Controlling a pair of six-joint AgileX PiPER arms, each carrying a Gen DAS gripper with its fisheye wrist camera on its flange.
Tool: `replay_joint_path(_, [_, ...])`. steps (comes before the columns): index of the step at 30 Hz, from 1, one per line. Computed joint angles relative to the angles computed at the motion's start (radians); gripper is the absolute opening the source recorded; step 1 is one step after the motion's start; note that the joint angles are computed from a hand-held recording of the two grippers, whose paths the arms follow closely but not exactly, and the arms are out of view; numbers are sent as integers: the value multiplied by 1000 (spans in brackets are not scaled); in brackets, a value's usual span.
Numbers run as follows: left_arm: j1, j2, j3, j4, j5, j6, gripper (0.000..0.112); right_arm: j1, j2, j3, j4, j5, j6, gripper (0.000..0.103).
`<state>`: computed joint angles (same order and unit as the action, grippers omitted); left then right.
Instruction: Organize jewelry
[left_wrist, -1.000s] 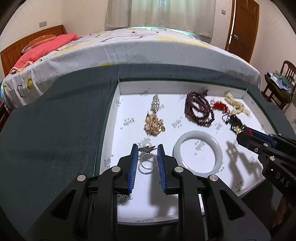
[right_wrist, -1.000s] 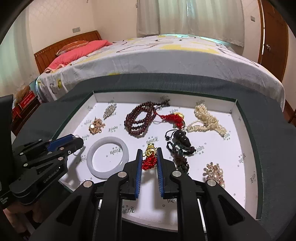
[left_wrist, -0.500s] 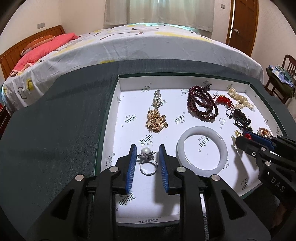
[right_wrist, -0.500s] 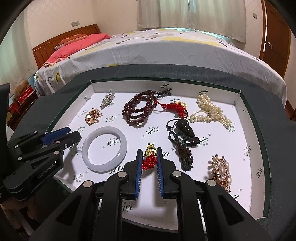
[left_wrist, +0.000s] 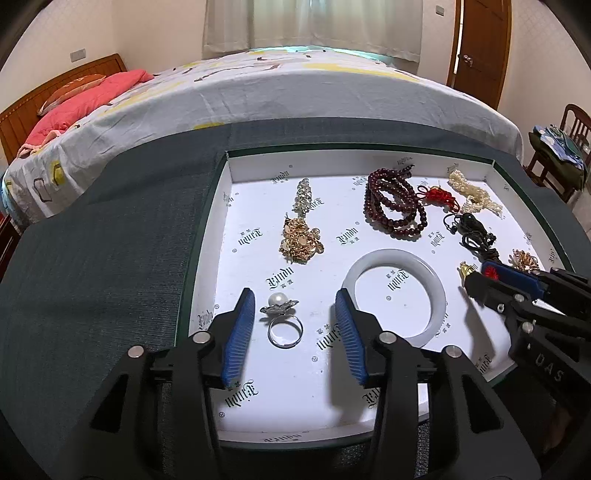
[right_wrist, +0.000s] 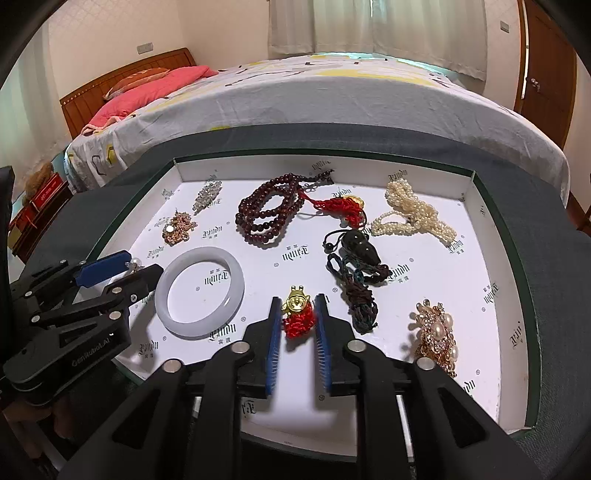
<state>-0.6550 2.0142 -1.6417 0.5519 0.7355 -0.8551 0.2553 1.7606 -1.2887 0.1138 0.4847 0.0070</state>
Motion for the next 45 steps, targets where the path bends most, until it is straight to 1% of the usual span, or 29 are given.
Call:
replay_joint_path(1, [-1, 0, 0, 1, 0, -2, 46, -1, -5, 8, -2, -9, 5, 43])
replay_joint_path(2, [-2, -1, 1, 3, 0, -4, 47, 0, -10, 14, -11, -16, 15, 43])
replay_joint_path(6, [-8, 1, -2, 14, 3, -13, 57, -5, -24, 24, 0, -17, 1, 44])
replay_joint_path(7, [-8, -1, 0, 14, 1, -15, 58, -7, -29, 29, 0, -20, 1, 44])
replay_joint_path(9, [-11, -4, 3, 17, 1, -19, 60, -9, -39, 38, -4, -24, 8, 49])
replay_joint_path(10, [-13, -5, 2, 21, 4, -22, 63, -10, -44, 42, -7, -27, 11, 52])
replay_joint_path(13, [-21, -13, 8, 37, 2, -38, 72, -15, -60, 55, -21, -36, 26, 56])
replay_joint_path(15, [-26, -17, 6, 41, 5, -40, 74, -17, -66, 59, -29, -38, 33, 60])
replay_joint_path(22, [-58, -17, -9, 125, 62, -107, 88, -25, -88, 80, -52, -49, 58, 73])
replay_joint_path(27, [-73, -30, -3, 156, 79, -144, 90, -40, -113, 104, -32, -59, 43, 77])
replay_joint_path(32, [-99, -40, 0, 199, 114, -181, 93, -59, -148, 127, 21, -75, -2, 79])
replay_joint_path(34, [-112, -48, 10, 227, 123, -206, 95, -60, -164, 138, 1, -85, 15, 79])
replay_joint_path(37, [-127, -54, 19, 263, 132, -240, 98, -71, -173, 147, 27, -88, -7, 80])
replay_joint_path(41, [-141, -54, 14, 275, 164, -250, 98, -79, -184, 155, 46, -77, -21, 80])
replay_joint_path(45, [-161, -79, 28, 285, 176, -264, 98, -78, -217, 176, 21, -78, 3, 80])
